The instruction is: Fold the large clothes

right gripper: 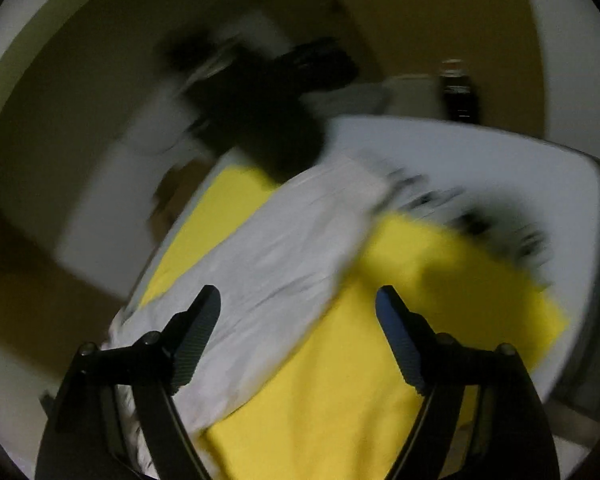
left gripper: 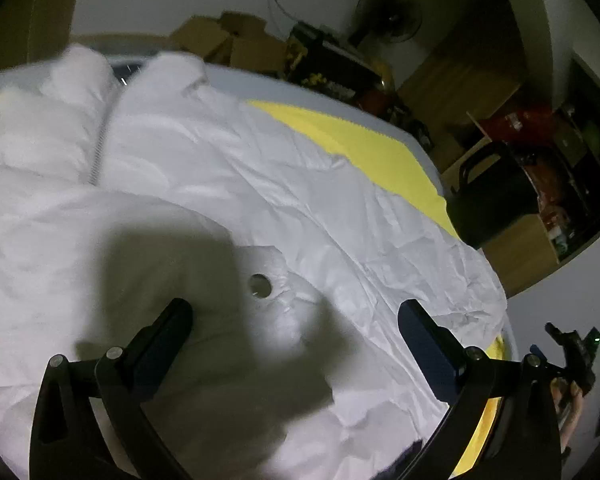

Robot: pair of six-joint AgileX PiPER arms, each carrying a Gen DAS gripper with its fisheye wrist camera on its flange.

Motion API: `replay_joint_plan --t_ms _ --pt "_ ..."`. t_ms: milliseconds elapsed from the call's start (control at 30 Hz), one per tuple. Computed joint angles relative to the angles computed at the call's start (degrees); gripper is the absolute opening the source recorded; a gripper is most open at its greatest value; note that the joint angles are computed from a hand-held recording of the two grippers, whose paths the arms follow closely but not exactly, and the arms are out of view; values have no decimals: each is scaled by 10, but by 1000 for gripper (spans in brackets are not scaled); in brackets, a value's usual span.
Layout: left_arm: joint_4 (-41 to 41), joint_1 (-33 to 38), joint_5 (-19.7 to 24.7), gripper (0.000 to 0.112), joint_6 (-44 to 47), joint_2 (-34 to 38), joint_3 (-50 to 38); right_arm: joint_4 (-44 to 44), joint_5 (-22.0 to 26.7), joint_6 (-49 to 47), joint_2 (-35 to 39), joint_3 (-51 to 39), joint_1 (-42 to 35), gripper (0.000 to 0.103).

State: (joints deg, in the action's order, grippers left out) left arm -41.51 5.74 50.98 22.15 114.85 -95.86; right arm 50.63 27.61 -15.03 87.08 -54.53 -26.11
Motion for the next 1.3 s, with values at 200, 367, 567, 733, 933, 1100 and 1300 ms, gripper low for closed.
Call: replay_joint_plan --t_ms 200,367,567,733,933,1100,1300 --pt "31 -14 -2 103 -50 38 -29 28 64 -15 140 -105 -24 72" --pt "28 -10 20 103 -49 57 -50 27 95 16 239 -202 -7 67" --pt "22 -11 28 103 -38 67 -60 -2 62 53 301 -266 29 55" --pt "14 -6 37 103 -16 67 -57 -56 37 105 305 -276 50 13" --pt "-37 18 64 103 7 76 -64 17 -114 30 147 -155 120 7" --pt "-115 58 66 103 56 4 8 -265 -113 293 54 -202 234 7" --pt "-160 207 109 103 167 -192 156 -560 -13 534 64 -368 453 7"
